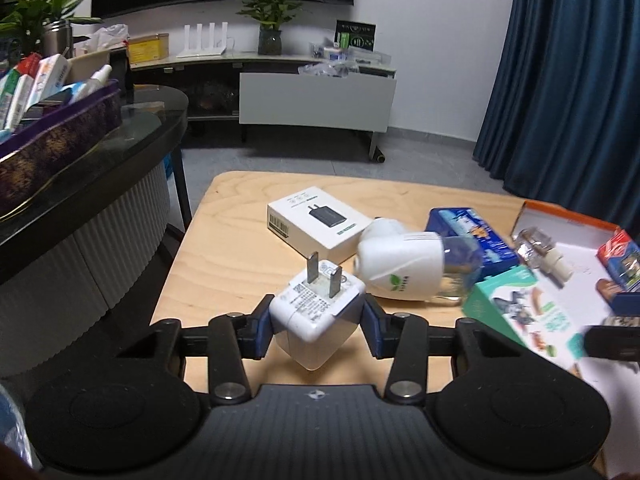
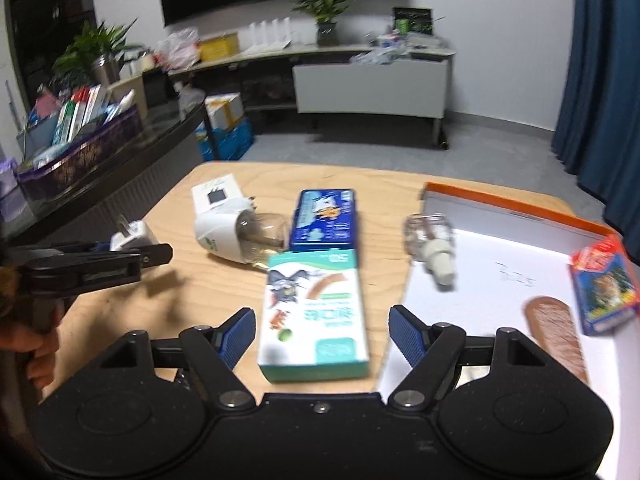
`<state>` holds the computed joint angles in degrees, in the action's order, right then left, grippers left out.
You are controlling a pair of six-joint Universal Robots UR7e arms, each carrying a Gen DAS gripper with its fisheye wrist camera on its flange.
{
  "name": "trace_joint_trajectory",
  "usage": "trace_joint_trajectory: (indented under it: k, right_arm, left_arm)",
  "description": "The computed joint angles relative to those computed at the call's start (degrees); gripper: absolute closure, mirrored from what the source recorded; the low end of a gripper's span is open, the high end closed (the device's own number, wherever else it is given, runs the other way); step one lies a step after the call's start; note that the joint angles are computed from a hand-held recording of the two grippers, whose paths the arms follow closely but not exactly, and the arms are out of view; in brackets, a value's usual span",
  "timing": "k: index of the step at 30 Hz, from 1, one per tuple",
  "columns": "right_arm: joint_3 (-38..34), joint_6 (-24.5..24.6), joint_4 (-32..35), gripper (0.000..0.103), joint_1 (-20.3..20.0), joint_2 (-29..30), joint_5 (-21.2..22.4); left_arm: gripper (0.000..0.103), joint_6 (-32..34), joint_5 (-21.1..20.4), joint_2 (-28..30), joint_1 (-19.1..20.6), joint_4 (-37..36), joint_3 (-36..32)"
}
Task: Organize rigid objects
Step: 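Grasp the green-white bandage box with the right gripper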
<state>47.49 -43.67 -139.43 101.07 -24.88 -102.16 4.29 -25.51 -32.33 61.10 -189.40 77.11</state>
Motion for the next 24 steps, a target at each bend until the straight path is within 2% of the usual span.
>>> trace_joint_trajectory:
  k: [4, 5, 6, 8, 10, 11, 12, 14, 16, 20, 24]
  right_arm:
    - [-6.92, 0.27, 5.39, 0.016, 0.77, 4.73, -2.99]
    - [-8.61, 0.64, 6.5, 0.012, 0.94, 5.92, -4.02]
    - [-8.46, -0.14, 5.21, 0.005, 0.97, 6.27, -4.21]
    - [-10.45, -1.78, 5.35, 0.003, 1.15, 8.05, -5.44]
    - [-13.73, -1.3, 7.57, 0.004, 1.29, 10.25, -7.75]
    - [-14.18, -0.97, 7.86, 0.018, 1.14, 10.66, -8.08]
    - [-14.1, -0.17, 7.8, 0.019, 0.93, 10.6, -7.79]
    - [-11.47, 1.63, 6.57, 0.019, 0.48, 8.7, -5.65]
    - [-7.45, 1.4, 3.06, 0.019, 0.39, 6.13, -3.89]
    - [-0.69, 0.72, -2.19, 0.019, 0.07, 0.58, -0.21]
    - [6.47, 0.8, -8.91, 0.019, -0.85, -5.46, 1.36]
  left_arm:
    - [0.059, -2.68, 1.03, -0.55, -1.03, -0.02, 1.53]
    - [0.059, -3.2, 1.3, -0.7, -1.28, -0.15, 2.01]
    - [0.059, -4.33, 1.43, -0.74, -1.49, 0.37, 2.14]
    - [0.059, -6.63, 1.09, -1.21, -1.82, 1.18, 3.12]
    - [0.059, -7.53, 1.93, -1.01, -2.31, 2.25, 3.3]
    - [0.059, -7.71, 1.98, -0.97, -2.52, 2.47, 3.45]
    - [0.058, -7.99, 1.89, -1.02, -2.76, 2.4, 3.84]
    - [0.059, -8.14, 2.09, -1.06, -3.28, 2.22, 4.15]
    - [0.059, -7.73, 1.85, -0.89, -3.71, 1.45, 3.97]
    - [0.059, -7.85, 0.12, -0.36, -4.73, 1.72, 2.82]
    - [0.059, -6.61, -2.54, 1.38, -6.01, 1.43, 0.52]
